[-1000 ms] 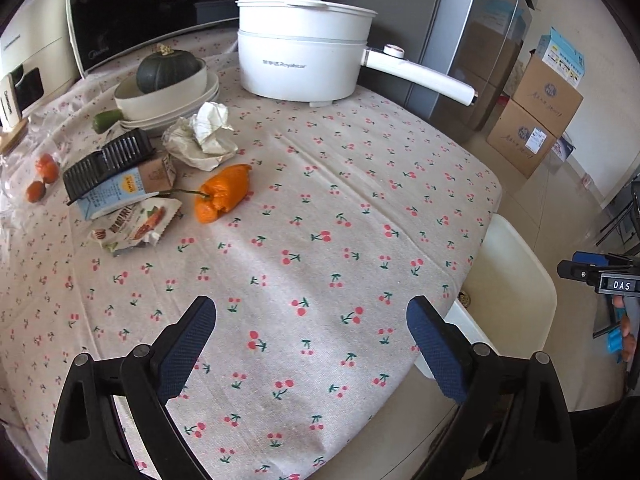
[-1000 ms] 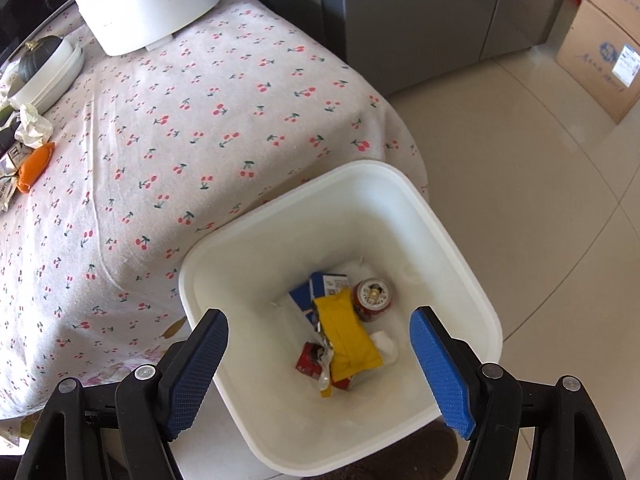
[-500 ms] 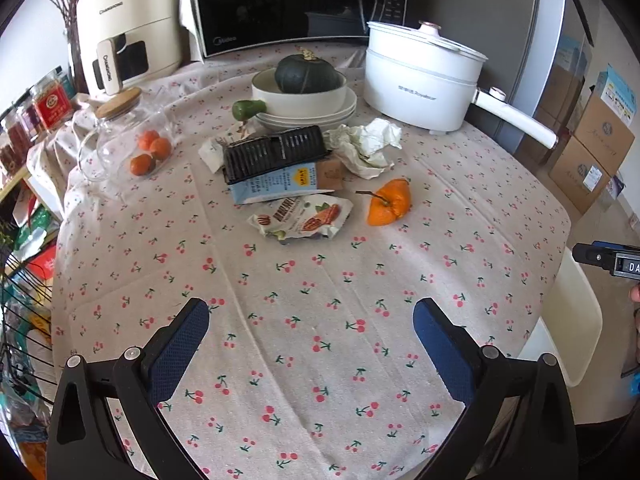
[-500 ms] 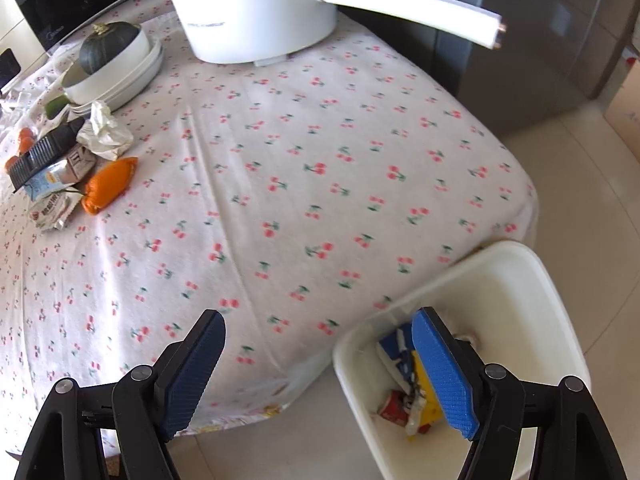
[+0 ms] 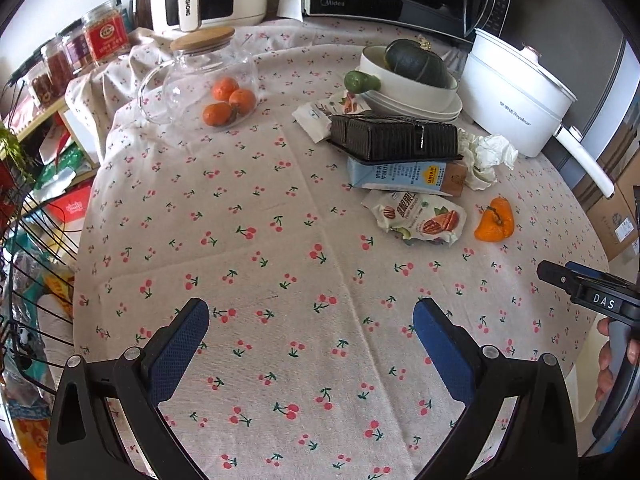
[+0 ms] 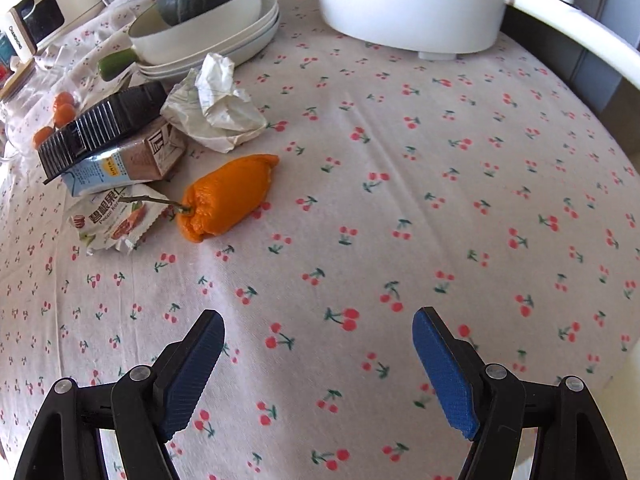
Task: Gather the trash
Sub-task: 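Reach to the orange pepper and grasp it with the right tool, then grasp the black plastic tray with the left tool while the right tool holds the pepper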
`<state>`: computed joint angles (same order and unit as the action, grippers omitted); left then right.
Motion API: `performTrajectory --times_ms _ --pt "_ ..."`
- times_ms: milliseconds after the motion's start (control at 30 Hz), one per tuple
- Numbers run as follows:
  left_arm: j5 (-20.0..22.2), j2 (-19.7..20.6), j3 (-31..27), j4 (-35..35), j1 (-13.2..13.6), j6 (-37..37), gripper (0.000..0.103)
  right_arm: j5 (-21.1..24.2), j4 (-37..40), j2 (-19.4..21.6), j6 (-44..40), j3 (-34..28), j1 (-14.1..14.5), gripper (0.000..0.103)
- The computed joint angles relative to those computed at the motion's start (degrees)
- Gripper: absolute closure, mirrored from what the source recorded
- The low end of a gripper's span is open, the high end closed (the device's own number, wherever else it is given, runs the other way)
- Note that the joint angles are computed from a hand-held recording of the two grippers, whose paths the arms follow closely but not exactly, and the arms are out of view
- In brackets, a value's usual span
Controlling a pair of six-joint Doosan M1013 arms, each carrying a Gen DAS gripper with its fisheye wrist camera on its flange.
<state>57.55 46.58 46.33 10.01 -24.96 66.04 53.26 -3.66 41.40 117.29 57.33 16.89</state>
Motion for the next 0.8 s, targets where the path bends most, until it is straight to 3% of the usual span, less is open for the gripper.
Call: performTrajectory --times_ms 200,500,600,767,800 --pt "0.40 -0.16 0.83 -0.26 1.13 -1.27 0.000 -4.09 2.64 2.97 -0.69 -3.46 0.84 0.022" --pt "0.63 -0.37 1.59 -1.19 1.62 -1.19 0.000 -3.29 -2.40 6.24 0.42 -8.12 1.82 0.022" --pt "0.64 -0.31 1.52 -1.40 1.55 -1.03 0.000 -4.34 -3.76 6.39 1.45 -7.83 1.66 0.029" --pt "0.68 0.04 1.15 -1.83 1.33 0.07 0.000 -7.94 2.38 5.30 -4.10 -5.86 0.67 0.062" --pt "0.70 0.17 0.99 -1.96 1.29 0.23 0.000 -7.94 2.74 5.07 -4.58 -5.65 0.61 0.063"
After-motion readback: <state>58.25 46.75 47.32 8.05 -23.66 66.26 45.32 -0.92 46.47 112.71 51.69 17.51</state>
